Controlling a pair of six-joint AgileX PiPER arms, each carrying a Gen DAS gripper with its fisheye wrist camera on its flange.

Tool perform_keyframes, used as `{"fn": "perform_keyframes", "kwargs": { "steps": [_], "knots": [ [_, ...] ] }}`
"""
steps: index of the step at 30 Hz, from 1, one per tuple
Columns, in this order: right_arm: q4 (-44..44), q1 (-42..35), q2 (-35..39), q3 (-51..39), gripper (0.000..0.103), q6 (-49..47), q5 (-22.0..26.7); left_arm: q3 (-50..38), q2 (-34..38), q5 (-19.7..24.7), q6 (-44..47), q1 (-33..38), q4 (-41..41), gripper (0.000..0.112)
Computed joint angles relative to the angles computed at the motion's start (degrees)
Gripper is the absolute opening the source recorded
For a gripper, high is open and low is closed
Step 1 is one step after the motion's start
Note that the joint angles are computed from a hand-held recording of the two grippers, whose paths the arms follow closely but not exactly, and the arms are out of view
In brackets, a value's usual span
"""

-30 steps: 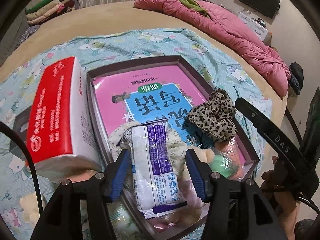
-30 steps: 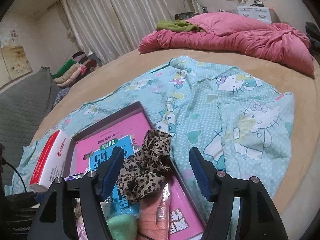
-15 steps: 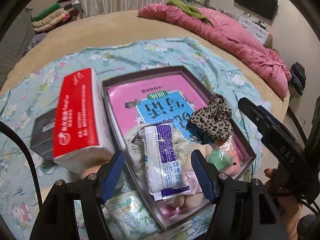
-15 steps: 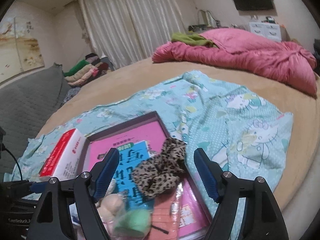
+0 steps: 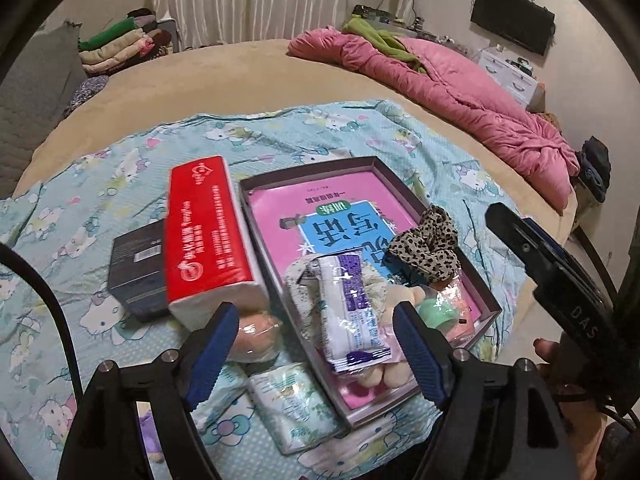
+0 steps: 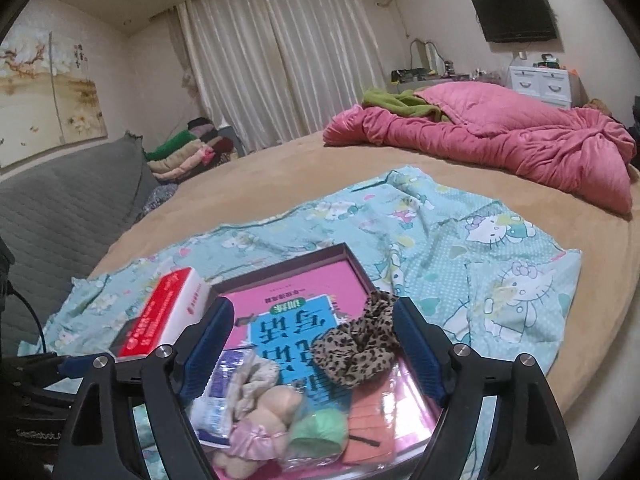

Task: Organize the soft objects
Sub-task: 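Withdraw both open grippers from the tray back toward the pile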

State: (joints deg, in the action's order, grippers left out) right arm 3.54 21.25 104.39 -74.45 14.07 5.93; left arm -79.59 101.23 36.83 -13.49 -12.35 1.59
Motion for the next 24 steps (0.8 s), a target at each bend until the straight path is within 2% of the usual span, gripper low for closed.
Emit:
{"fn": "perform_keyframes", "kwargs": {
  "steps": [9, 14, 19, 24],
  "knots": [
    [-3.11, 4.01, -3.91, 0.82, 0.083, 2.01, 0.78, 4.74, -6.14, 0.09, 1.66, 4.60, -1.30, 0.079],
    [6.07, 6.14, -4.57, 0.08, 0.084, -8.60, 2.22, 6.40, -8.93, 0.84, 2.48, 8.04, -1.87, 0.079],
    [8.49, 8.25, -4.84, -0.94, 0.084, -12.48, 3.94, 8.21, -11.44, 1.14, 2.84, 10.94, -1.86, 0.079],
    [7.04, 10.68, -4.62, -1.99, 0.084, -12.50, 6.23, 10.39, -13.49, 1.40, 4.87, 14.14, -3.16, 0.079]
  ]
}}
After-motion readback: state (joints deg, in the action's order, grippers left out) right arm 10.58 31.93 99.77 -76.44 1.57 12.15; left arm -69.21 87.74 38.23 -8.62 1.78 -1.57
